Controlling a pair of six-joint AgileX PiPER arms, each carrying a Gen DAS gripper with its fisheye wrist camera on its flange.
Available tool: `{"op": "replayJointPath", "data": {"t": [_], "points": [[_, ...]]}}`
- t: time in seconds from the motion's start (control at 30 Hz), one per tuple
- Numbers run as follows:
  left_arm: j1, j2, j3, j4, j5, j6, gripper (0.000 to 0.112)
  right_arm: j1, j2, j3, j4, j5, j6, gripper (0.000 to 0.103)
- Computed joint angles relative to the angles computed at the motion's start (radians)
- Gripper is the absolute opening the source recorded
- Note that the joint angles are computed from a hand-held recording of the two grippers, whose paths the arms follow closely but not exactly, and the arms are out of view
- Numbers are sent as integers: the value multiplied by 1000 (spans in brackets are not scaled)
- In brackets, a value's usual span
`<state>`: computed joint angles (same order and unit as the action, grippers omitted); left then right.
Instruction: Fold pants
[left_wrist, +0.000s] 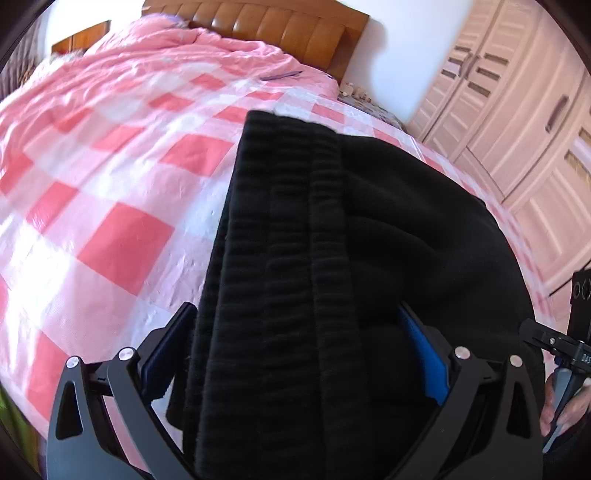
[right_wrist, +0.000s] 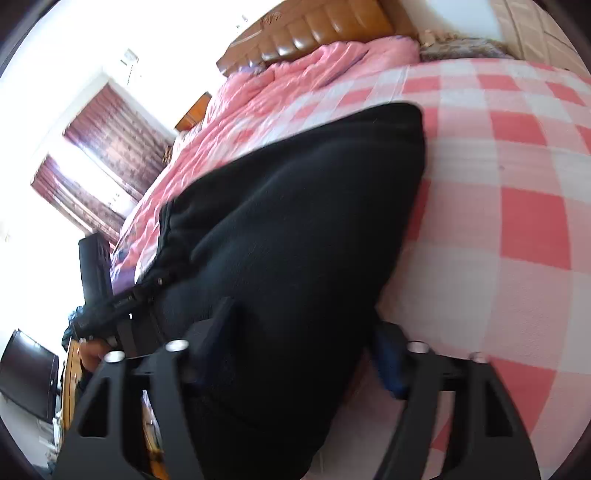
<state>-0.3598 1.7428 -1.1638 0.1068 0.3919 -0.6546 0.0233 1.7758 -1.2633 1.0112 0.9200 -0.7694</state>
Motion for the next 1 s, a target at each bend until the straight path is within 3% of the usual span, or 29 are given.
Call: {"op": "replayJointPath", "data": {"t": [0.03,0.1,0.3,0.5,0.6,0.67,0.7,0.73,0.8,0.83,0.9,1.0], "points": [[0,0,0,0,-1,-3,102,-7,-7,7,18,-8,-16,47],[-17,12,-31,47,41,-64,102,-27,-15,15,54,5,-48,43],[-93,85,-146,101,101,-150,102,-91,-82,71,53,-24,-101,39],[-185,384,-680,44,389,-66,102,-253,-57,33,14,-15,-77,39],[-207,509,-919,79,537,-120,102,-293,8,-14,37,33,-92,42],[-202,499,-898,72,517,-128,102,-279,2,-21,-7,7,-76,55],[-201,461,-827,69,465,-117,102,-276,-34,2,-43,-33,-60,74],[-207,425,-763,85,422,-133,102,-267,-80,38,-60,-87,-51,99],[-244,314,-584,239,326,-284,102,-277,-173,116,-32,-144,-116,99],[-279,269,-530,339,327,-379,102,-281,-211,142,-36,-154,-138,99],[-364,195,-471,539,422,-515,102,-286,-298,208,-61,-174,-159,99],[-537,196,-486,789,704,-641,102,-292,-411,308,-109,-169,-177,99]]}}
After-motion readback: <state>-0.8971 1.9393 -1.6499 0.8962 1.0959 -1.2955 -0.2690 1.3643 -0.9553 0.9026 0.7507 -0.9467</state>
